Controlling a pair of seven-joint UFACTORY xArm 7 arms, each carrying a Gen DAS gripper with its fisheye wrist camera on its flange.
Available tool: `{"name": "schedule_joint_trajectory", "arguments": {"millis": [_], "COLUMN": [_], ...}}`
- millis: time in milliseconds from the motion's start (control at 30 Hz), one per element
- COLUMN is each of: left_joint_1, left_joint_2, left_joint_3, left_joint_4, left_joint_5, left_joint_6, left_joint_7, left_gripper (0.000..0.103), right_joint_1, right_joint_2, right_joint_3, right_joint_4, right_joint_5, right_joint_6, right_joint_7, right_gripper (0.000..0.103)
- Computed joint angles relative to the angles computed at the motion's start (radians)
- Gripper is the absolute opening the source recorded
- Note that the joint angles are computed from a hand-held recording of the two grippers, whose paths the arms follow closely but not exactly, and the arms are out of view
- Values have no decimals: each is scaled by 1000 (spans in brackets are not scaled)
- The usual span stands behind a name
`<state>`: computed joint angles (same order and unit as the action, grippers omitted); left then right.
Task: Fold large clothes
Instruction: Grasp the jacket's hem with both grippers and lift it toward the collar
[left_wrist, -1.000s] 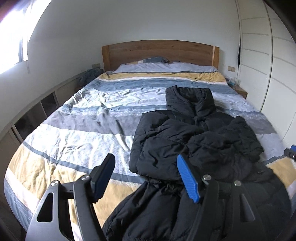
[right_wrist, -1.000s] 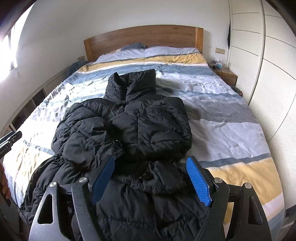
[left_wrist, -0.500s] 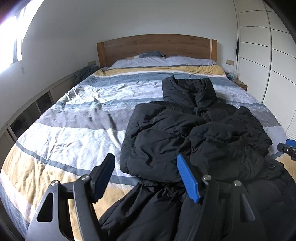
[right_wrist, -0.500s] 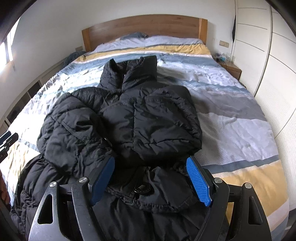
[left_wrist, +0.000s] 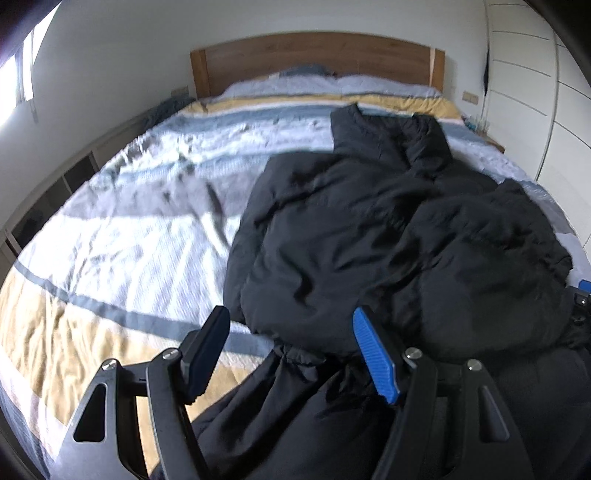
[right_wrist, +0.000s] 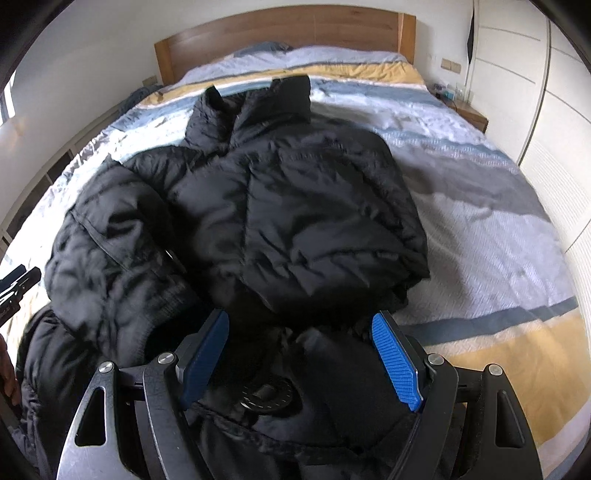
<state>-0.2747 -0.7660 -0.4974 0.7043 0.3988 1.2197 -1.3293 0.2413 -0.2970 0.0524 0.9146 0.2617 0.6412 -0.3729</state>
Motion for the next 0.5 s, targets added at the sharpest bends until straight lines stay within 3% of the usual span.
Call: {"name": "schedule_joint_trajectory", "arguments": {"millis": [267, 500], "left_joint_1": [-7, 78], "left_joint_2": [-28, -31], "left_joint_3": [44, 140], "left_joint_4": [-19, 34], "left_joint_5": [-15, 6], "left_joint_6": [-11, -73], "left_joint_7": [37, 161], "left_gripper": [68, 68], "right_joint_1": [-19, -30], "right_joint_2": [20, 100], "right_joint_3": [-21, -15], "right_joint_4": [5, 144], "right_joint_5": [5, 16], "right_joint_6": [16, 14], "right_joint_7": [-28, -51], "right_gripper": [79, 79]}}
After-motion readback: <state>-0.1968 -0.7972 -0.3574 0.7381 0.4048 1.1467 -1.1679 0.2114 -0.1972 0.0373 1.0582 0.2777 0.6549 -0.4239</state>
